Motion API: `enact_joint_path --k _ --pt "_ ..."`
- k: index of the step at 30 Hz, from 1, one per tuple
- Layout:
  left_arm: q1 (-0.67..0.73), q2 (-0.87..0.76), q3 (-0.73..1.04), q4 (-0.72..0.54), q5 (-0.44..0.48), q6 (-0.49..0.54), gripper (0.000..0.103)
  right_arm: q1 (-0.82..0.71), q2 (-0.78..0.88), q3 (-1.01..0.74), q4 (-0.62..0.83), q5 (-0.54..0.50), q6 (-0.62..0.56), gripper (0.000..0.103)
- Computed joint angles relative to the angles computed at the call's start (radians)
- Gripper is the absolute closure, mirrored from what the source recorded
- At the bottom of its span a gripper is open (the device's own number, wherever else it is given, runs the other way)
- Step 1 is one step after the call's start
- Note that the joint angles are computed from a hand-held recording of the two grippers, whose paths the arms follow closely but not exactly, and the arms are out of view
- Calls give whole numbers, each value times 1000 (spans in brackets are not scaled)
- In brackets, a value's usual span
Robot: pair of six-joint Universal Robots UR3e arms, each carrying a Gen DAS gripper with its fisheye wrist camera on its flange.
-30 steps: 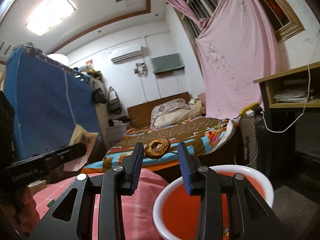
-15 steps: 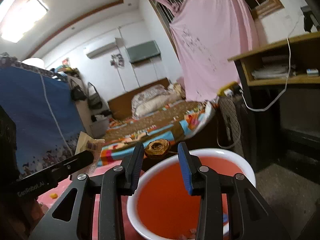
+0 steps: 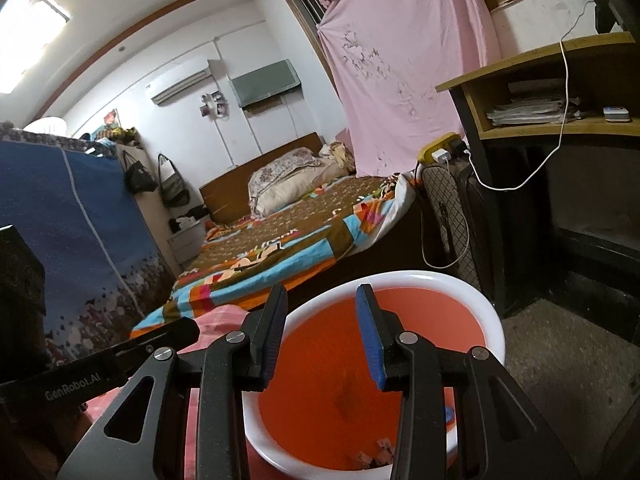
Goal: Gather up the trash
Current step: 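Open both tools to drop the paper and slice into the bucket, then move both tools back over the table toward the tube and cylinder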
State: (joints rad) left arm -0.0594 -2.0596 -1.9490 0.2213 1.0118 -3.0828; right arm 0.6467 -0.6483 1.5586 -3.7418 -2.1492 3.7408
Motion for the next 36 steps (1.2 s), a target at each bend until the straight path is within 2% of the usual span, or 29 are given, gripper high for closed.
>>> enact_joint_path --k 12,19,22,23,24,26,28,30,31,32,36 --pt "28 30 -80 89 46 -42 92 14 12 -28 16 -23 -17 59" --pt "104 105 -217 211 69 -44 73 59 56 -148 36 -72 -102 55" --pt "153 144 -297 288 95 -43 61 77 77 -213 59 -88 -136 45" --pt "174 158 -323 310 101 -41 55 85 88 -244 65 -96 -148 31" --pt "192 172 -345 324 109 -40 53 92 98 -269 67 -103 -159 21" --pt "234 204 -398 368 130 -45 39 110 126 -335 67 -119 -190 21" --pt "279 226 -447 419 140 -52 31 122 148 -391 75 -122 -219 18" --pt "320 242 -493 475 153 -58 21 134 177 -457 84 -126 -248 8" --pt "342 249 -519 510 164 -60 12 140 192 -488 90 -127 -259 4" --pt "365 250 -549 561 176 -62 13 148 209 -525 96 -127 -270 0" --pt "475 285 -659 665 145 -30 13 172 283 -686 146 -115 -331 0"
